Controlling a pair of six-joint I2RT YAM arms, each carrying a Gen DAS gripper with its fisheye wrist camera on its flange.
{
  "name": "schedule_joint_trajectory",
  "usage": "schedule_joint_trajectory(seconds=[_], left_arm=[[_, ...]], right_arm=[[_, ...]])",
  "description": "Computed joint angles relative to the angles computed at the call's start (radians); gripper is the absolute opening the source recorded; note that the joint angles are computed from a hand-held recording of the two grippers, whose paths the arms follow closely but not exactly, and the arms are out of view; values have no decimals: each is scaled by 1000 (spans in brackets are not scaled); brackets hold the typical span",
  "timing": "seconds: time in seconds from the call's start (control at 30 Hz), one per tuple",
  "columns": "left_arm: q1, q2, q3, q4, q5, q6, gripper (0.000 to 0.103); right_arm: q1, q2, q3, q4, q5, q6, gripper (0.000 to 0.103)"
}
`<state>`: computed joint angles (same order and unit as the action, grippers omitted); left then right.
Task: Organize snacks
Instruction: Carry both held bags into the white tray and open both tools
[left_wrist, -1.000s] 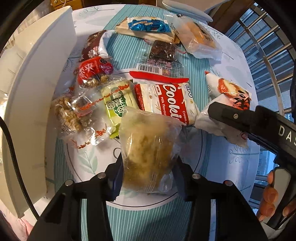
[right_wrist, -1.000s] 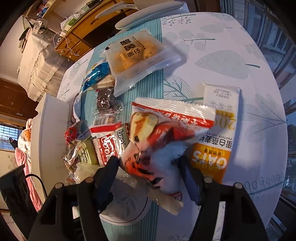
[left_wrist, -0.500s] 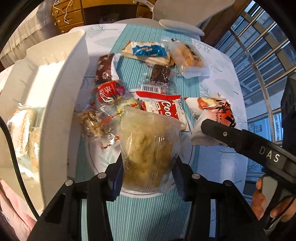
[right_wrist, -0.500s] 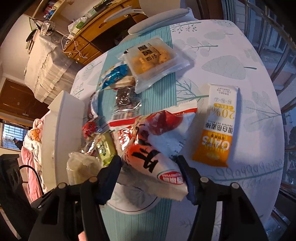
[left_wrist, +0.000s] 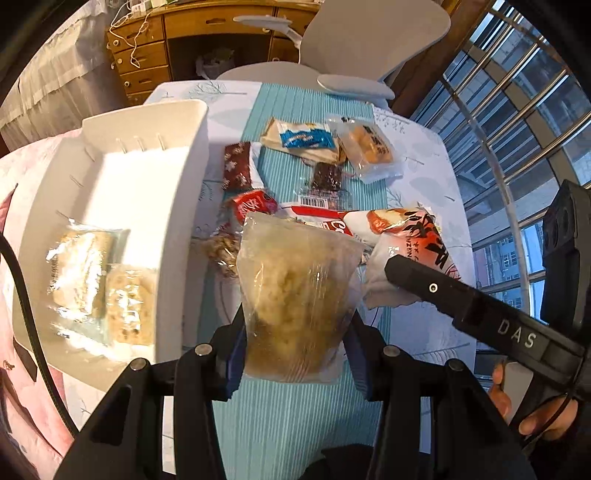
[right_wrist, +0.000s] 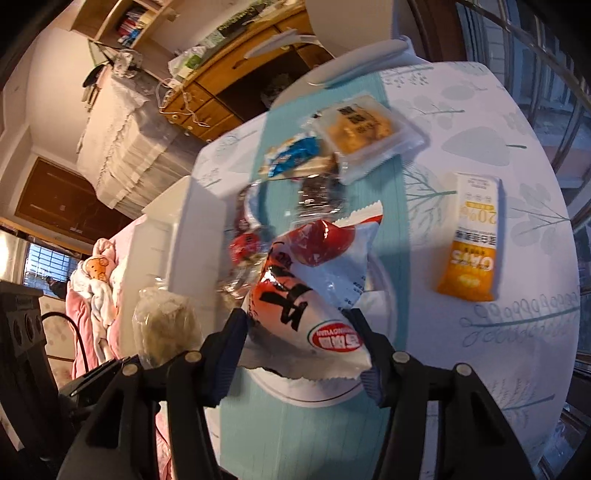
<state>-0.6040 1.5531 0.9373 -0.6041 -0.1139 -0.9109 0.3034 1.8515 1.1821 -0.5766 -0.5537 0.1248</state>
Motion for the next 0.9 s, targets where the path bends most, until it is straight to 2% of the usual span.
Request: schedule_joint_trajectory(seconds=[0.2,0.43,0.67,0.9], left_arm=[[33,-137,-66,-16,-8,69,45],[125,-327,-138,-72,29,210,45],[310,-508,-203,-119,127,394,45],[570,-630,-253,-208,259,628,46]], right_arm=[[59,-111,-77,72,-13,77,56],[167,-221,-144,171,40,220,56],[309,-301,-182,249,151,358,56],[456,-318,-212,361,253,503,56]])
